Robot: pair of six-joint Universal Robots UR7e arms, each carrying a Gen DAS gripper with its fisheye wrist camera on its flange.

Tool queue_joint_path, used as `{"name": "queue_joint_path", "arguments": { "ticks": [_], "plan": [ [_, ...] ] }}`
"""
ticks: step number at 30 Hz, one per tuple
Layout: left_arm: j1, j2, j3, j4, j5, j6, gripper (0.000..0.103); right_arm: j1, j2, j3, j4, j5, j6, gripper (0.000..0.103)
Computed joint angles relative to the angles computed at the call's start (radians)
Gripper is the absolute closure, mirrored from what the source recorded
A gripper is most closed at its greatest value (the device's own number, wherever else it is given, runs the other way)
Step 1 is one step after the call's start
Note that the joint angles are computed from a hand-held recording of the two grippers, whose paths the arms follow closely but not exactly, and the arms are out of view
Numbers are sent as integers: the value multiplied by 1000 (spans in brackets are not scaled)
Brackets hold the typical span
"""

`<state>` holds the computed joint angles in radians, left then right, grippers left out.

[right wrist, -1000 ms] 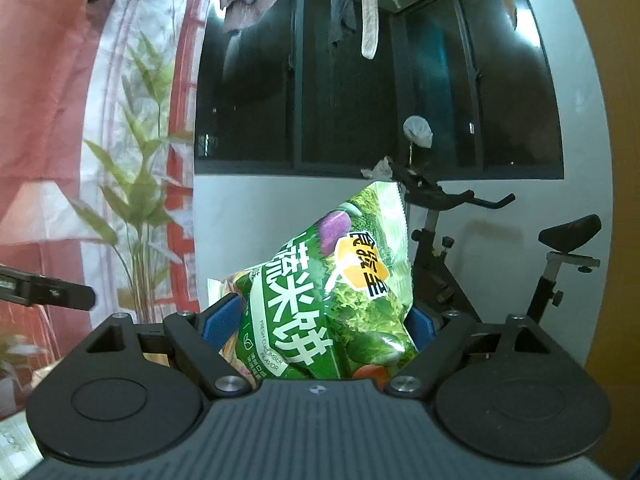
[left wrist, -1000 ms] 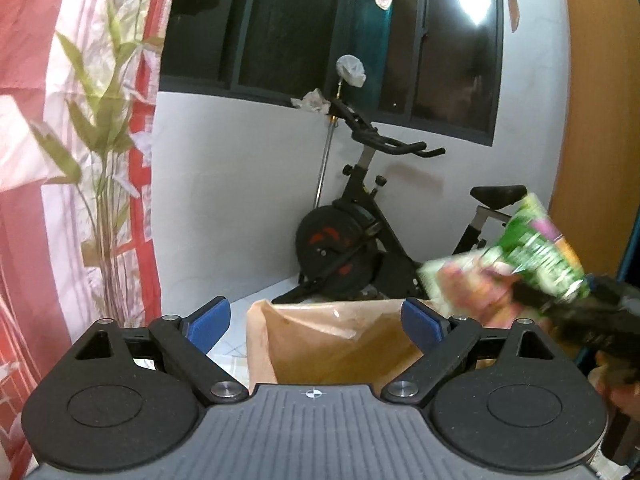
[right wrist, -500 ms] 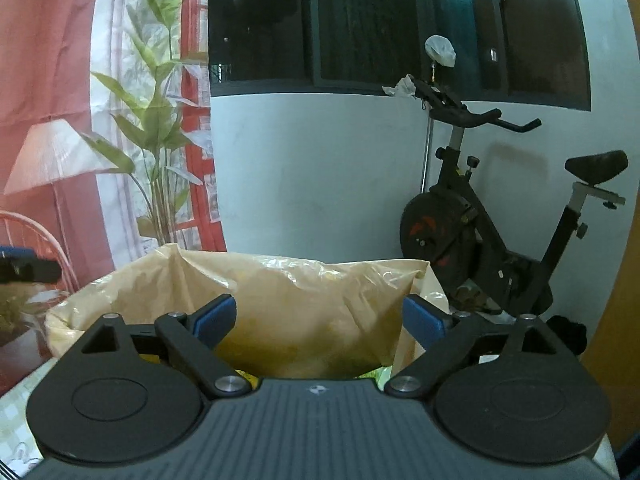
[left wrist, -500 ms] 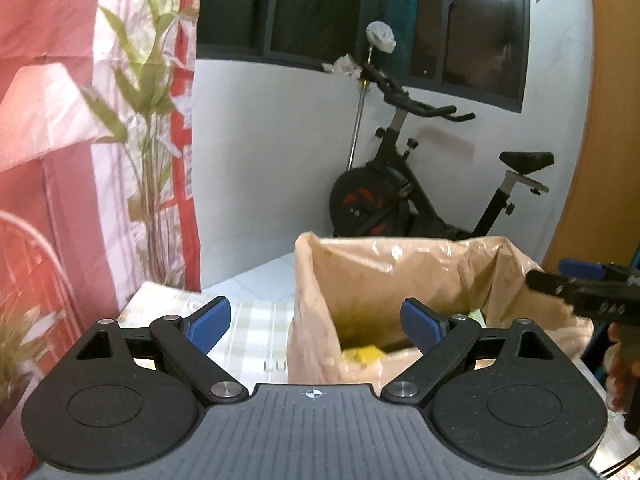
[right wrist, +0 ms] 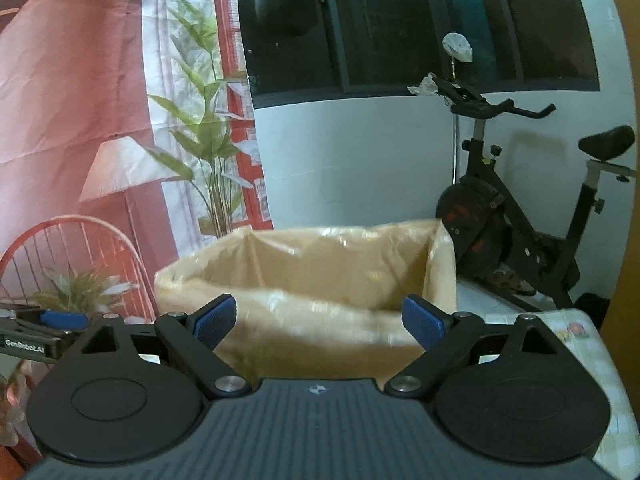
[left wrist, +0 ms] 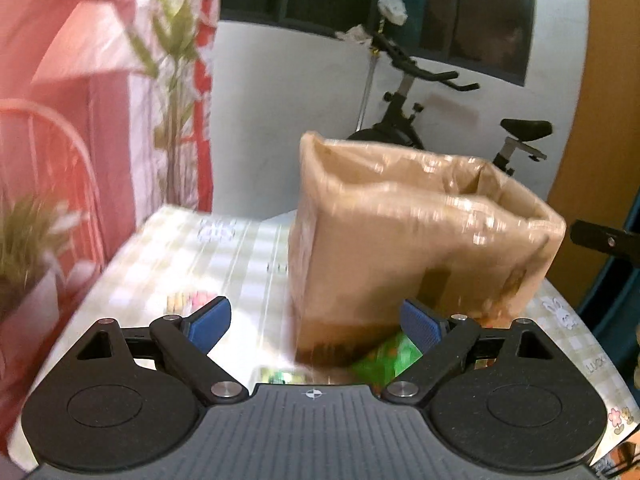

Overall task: Organize snacks
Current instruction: 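Move both tools back down to the snacks beside the box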

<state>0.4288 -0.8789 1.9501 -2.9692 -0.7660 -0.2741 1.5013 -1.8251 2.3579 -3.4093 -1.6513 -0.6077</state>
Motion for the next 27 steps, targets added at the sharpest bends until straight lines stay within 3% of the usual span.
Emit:
{"name": "queue_joint_path", "arguments": {
  "ticks": [5,11,17,27],
  "plan": [
    [-3,2,54,32,3,-70,10,-33,-24,121,-106,-13,-9,11],
    [14,-8,78,96,-1,-162,10,-89,-48,215,-138,-17,2,11],
    [17,12,66,121,13,-169,10,-104,-37,230,-141,-56,-6,11],
    [5,50,76,107,-37,-170,10,-142,-14,228,-139,-49,-21,11]
  ]
}}
